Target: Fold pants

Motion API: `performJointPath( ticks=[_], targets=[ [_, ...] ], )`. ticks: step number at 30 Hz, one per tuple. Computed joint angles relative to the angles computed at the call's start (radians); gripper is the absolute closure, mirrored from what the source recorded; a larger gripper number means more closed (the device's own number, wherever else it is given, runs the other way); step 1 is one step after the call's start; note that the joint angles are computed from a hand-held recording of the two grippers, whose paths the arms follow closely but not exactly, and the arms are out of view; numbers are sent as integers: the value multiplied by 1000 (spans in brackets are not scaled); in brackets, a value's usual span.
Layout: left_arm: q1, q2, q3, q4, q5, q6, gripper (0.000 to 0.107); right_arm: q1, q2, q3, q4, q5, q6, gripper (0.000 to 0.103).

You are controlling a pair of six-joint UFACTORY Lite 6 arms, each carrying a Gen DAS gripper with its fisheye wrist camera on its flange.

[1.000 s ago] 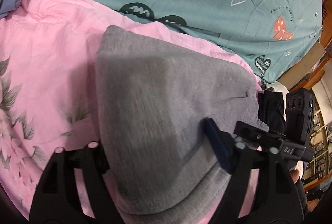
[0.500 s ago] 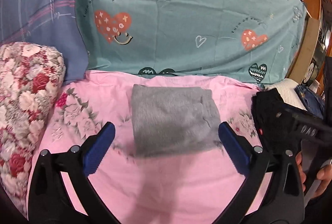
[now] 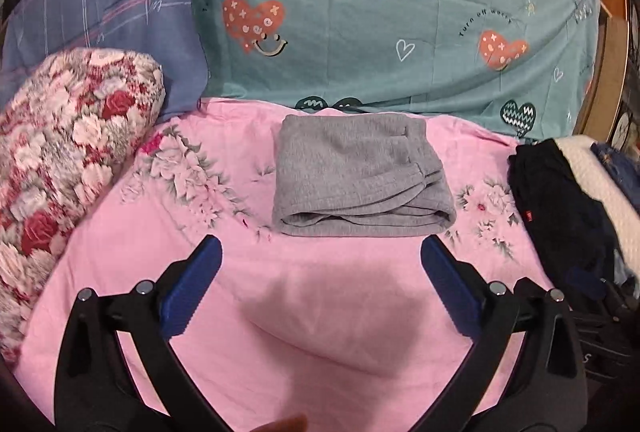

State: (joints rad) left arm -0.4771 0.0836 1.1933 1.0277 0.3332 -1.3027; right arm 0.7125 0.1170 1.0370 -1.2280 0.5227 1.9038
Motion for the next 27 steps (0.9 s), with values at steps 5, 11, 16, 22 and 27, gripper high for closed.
performJointPath(
  ticks=[5,11,16,22,27],
  targets=[
    [37,69,32,-105,-6,87,6,33,43,5,-65,94,55,1],
    [31,96,40,-113,-1,93,6,24,63,8,-45,65,30,1],
    [33,100,41,-110,1,86,6,26,33,-15,-65,64,64,1],
    [31,107,42,-105,2,82,6,26,32,-13,-57,58,57,1],
    [26,111,44,-115,4,93,6,24,30,-14,-57,52,55,1]
  ],
)
